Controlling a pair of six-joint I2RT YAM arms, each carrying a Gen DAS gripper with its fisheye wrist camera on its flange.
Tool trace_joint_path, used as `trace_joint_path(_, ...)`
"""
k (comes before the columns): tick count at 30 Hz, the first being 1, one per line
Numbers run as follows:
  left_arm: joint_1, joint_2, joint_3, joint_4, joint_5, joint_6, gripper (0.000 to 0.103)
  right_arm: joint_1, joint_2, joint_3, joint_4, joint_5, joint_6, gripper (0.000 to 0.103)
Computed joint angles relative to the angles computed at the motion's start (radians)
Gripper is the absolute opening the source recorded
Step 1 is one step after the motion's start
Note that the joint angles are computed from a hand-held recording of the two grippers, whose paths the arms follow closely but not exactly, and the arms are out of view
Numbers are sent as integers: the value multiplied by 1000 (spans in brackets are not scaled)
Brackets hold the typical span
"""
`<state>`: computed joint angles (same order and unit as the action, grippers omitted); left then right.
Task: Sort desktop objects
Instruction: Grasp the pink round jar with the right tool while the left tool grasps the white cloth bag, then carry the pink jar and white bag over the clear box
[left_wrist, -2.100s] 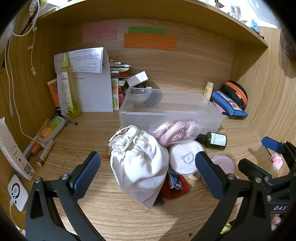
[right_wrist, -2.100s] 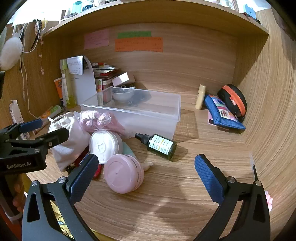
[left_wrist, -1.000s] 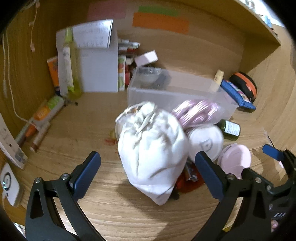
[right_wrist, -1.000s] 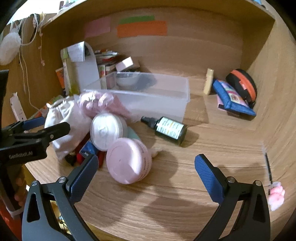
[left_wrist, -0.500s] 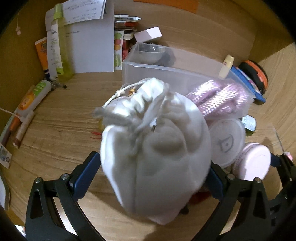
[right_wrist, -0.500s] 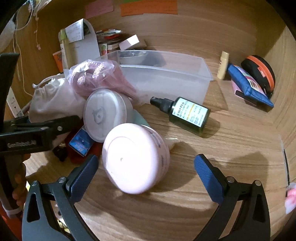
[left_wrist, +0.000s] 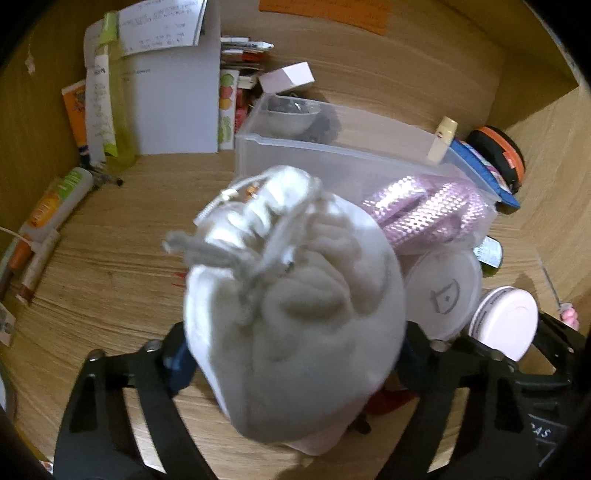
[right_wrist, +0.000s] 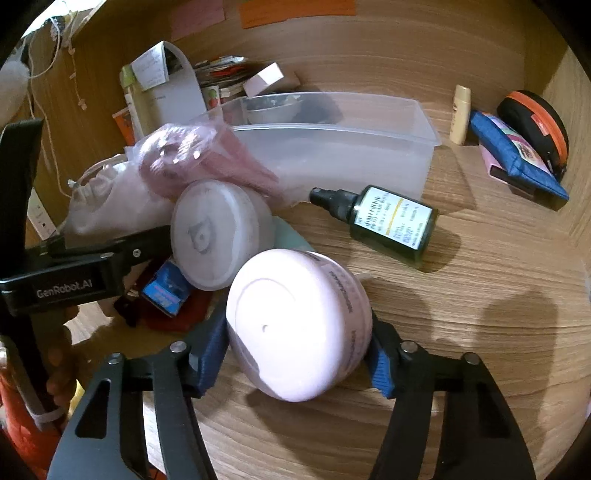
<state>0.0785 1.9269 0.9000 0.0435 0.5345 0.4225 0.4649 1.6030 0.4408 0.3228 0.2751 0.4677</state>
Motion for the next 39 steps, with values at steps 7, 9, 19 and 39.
trace_joint_path(7,19,-60,-81,71,3,4,56,-26,-68,-60,21,-28,32,60)
trace_joint_path(9,32,-75,-91,68,16,9,54,-29,-102,-77,18,-21,35,60)
trace_joint_path(19,105,-138,-104,43,102,-4,45,-16,-245,-123,-18,11,53,60)
trace_joint_path(39,242,-250,-88,-55,281,9,44,4,-391,-153,-75,61,62,60)
